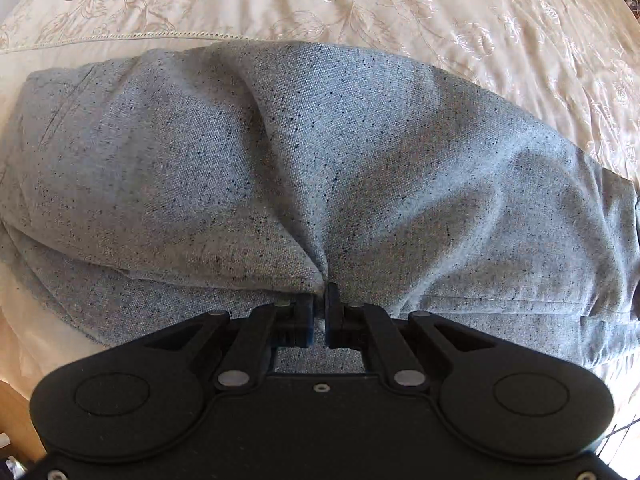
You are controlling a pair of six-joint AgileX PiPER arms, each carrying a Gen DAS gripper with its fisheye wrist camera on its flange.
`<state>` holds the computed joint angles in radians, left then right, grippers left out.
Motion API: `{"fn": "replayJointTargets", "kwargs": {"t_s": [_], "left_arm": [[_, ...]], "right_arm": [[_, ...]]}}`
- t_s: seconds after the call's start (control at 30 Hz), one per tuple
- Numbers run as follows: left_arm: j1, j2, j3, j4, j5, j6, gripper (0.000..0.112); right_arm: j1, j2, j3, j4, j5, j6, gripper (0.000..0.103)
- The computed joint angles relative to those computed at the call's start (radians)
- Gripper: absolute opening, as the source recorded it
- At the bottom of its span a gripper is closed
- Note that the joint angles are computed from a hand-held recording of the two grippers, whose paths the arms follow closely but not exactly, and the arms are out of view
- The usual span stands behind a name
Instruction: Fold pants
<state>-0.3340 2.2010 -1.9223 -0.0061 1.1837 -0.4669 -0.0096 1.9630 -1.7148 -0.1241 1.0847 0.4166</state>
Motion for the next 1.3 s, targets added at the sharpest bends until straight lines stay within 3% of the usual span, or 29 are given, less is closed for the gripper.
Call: {"fn": "replayJointTargets", "kwargs": {"t_s": [0.2,0.37,0.4,0.47,0.7,0.8,0.9,1.07,1.2,1.3], "left_arm": [[-0.011,-0.004,0.022,0.021,-0.023,-0.075,0.006],[-0.021,-0.042,0.087,0.041,-0.054,-0.161,0.006],[-0.025,-0.042,0.087,0.047,-0.053,-0.175,0.005],[-0.024,-0.056,0.095,0.057,-0.054,-0.189,0.004],[-0.018,-0.208,0.115,0.125,-0.118,-0.247,0.004],[-0.023,-0.237,0.1,0.133,-0.098,-0.225,0.004],[-0.039,-0.24,0.123,0.14,-0.087,-0.243,0.004],[-0.027,-0.239,0.173,0.137,-0.094,-0.32,0.004],[-0.004,-0.289,0.253,0.115,-0.124,-0.328,0.004],[0.0,-0.29,0.263,0.112,-0.12,-0.314,0.004]], "right_arm": [[0.086,0.178,-0.149,-0.061,-0.033,-0.185,0.03],[0.138,0.268,-0.169,-0.153,-0.046,-0.3,0.029],[0.138,0.268,-0.159,-0.164,-0.061,-0.319,0.026],[0.106,0.254,-0.168,-0.121,-0.072,-0.35,0.001],[-0.129,0.012,-0.102,0.025,-0.18,-0.243,0.0],[-0.212,-0.043,-0.065,0.097,-0.161,-0.309,0.009],[-0.187,-0.085,0.037,0.081,-0.178,-0.362,0.026],[-0.049,-0.091,0.204,0.033,-0.277,-0.355,0.027],[0.07,-0.016,0.198,-0.053,-0.331,-0.354,0.03],[0.136,0.071,0.142,-0.182,-0.32,-0.309,0.032]]}}
